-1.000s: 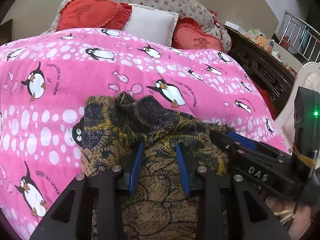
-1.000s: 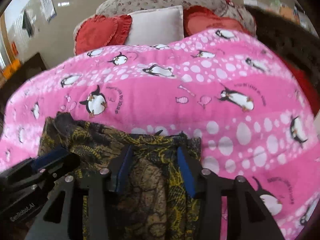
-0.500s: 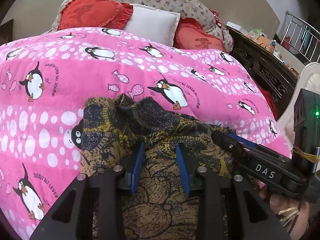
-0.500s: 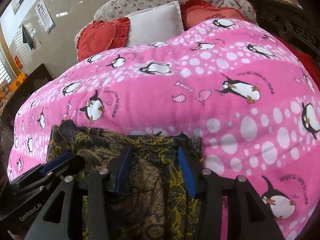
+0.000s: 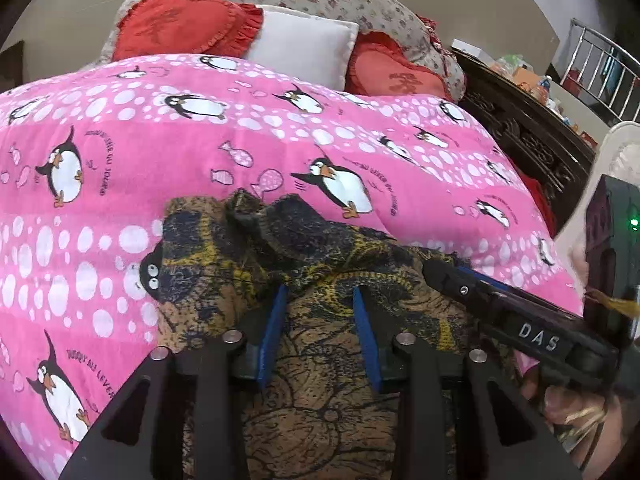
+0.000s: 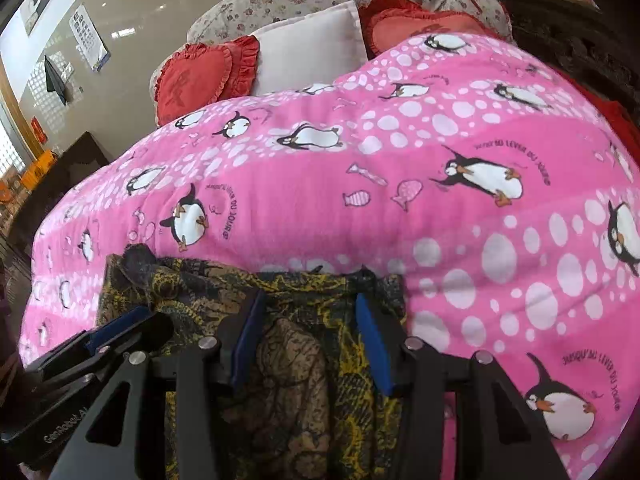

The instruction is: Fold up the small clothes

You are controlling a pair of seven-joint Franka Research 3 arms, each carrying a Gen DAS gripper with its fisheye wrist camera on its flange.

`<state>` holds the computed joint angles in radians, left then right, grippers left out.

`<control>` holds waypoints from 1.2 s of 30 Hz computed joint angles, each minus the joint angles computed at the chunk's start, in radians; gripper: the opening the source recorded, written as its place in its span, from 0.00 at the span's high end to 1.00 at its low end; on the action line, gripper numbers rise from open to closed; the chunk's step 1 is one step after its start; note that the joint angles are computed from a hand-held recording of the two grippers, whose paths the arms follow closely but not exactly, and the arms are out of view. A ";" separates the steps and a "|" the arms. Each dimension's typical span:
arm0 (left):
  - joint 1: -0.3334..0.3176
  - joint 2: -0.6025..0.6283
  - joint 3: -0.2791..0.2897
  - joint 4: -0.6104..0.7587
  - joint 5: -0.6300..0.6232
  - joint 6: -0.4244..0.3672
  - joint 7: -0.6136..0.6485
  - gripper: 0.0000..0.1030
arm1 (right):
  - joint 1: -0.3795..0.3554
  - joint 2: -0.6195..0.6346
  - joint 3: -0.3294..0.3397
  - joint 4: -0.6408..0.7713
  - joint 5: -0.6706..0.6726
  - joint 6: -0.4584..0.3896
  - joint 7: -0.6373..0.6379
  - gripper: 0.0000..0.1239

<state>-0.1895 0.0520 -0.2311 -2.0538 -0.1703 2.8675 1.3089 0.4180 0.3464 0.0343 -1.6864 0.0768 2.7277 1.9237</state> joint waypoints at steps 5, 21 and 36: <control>0.005 -0.138 0.029 -0.016 -0.336 -0.263 0.310 0.70 | -0.055 -0.131 0.030 -0.070 0.109 -0.109 -0.043 0.55; -0.193 -0.345 0.244 -0.324 -0.938 -0.260 0.736 0.47 | -0.045 -0.398 0.029 -0.465 0.862 -0.073 -0.766 0.32; -0.106 -0.308 0.123 -0.320 -1.175 -0.115 0.929 0.81 | -0.119 -0.263 0.075 -0.325 1.159 -0.176 -1.073 0.65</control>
<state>-0.2956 -0.2564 -0.1084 -2.3737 -1.3449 2.7522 2.2377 0.2991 0.0829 0.1089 -2.0112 1.2357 2.5519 0.8510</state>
